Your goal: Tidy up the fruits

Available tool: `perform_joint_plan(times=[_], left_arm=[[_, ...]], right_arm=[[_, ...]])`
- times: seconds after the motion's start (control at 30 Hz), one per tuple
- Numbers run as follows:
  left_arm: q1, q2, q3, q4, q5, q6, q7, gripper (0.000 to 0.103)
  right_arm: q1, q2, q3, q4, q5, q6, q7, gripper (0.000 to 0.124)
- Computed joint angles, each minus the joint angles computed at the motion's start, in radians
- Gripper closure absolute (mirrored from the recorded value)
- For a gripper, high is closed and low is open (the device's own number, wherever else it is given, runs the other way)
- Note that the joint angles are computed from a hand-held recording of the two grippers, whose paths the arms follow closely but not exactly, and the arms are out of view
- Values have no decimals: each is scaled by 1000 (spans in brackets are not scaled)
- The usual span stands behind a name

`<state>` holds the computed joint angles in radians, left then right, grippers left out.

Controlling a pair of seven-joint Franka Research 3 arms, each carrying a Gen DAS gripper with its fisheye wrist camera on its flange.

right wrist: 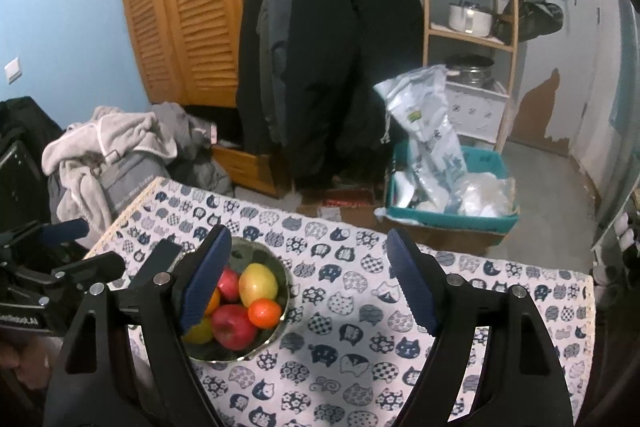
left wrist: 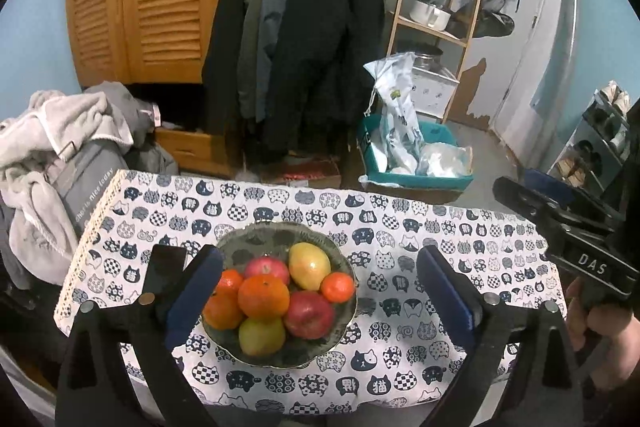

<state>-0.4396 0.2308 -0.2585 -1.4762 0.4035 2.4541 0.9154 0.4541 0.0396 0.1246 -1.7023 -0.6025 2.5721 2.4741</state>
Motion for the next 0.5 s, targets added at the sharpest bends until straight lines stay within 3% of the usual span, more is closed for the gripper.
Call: perform_joint_plan(times=[0.5], left_arm=[[-49,7,14,39,153,-30,-72,3]], right_arm=[[-58,-105,44,-102,-94,4,76,45]])
